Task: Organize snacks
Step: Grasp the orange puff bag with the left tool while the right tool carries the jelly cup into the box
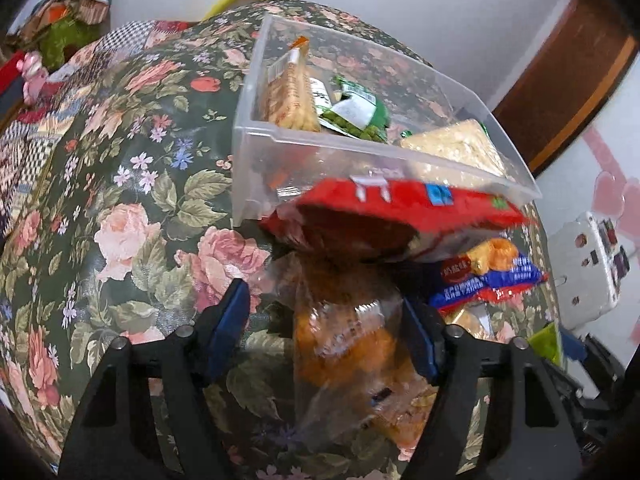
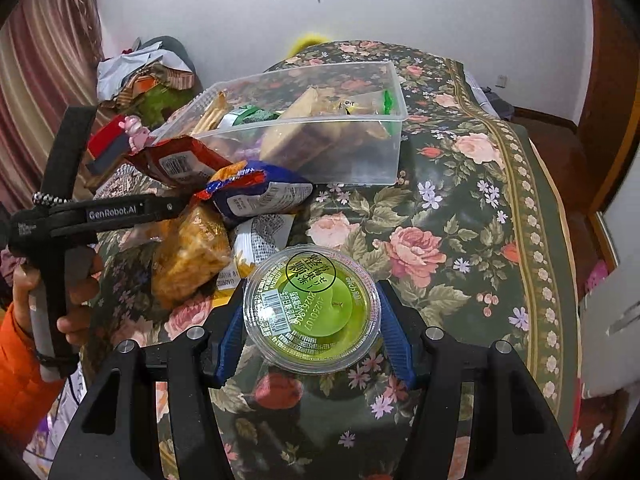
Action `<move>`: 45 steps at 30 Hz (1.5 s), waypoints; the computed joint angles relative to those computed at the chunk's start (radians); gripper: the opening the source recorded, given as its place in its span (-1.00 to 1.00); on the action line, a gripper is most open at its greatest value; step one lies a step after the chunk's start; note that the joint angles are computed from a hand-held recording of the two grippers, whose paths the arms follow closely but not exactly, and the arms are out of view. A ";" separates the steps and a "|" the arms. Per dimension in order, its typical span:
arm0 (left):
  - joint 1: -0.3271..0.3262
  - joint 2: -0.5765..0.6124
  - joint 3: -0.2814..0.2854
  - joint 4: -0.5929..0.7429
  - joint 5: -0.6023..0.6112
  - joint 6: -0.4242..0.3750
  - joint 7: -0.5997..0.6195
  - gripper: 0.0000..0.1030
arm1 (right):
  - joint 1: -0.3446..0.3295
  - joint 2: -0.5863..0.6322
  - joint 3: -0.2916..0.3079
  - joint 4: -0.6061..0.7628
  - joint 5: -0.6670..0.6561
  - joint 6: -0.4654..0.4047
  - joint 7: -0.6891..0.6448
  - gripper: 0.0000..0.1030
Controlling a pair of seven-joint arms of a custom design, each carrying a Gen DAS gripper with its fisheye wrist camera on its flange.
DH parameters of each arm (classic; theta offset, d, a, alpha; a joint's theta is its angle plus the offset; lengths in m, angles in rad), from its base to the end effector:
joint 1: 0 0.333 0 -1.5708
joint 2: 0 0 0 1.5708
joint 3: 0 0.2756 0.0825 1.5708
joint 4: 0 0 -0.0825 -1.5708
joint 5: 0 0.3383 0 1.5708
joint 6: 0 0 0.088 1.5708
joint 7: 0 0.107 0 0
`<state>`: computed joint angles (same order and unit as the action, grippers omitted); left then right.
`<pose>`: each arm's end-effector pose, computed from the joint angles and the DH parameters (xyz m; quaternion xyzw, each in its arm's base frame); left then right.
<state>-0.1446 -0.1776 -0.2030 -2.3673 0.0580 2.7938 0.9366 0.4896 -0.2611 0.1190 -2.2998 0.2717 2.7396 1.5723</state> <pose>0.4584 -0.1718 0.4497 -0.7482 0.5931 -0.2723 0.1191 0.4007 0.2709 0.5147 -0.7816 0.5166 -0.0888 0.3382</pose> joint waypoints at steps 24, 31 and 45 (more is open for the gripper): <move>0.027 -0.347 -0.068 -0.096 0.156 -0.066 -0.039 -0.17 | -0.019 -0.005 0.009 0.075 -0.072 0.060 0.037 0.10; 0.067 -0.312 -0.079 -0.023 0.183 -0.039 -0.035 -0.16 | -0.030 0.070 0.013 0.185 -0.101 0.078 0.036 0.09; 0.097 -0.036 -0.067 0.225 0.300 -0.040 -0.030 -0.16 | -0.046 0.306 0.033 0.485 -0.200 0.045 0.065 0.09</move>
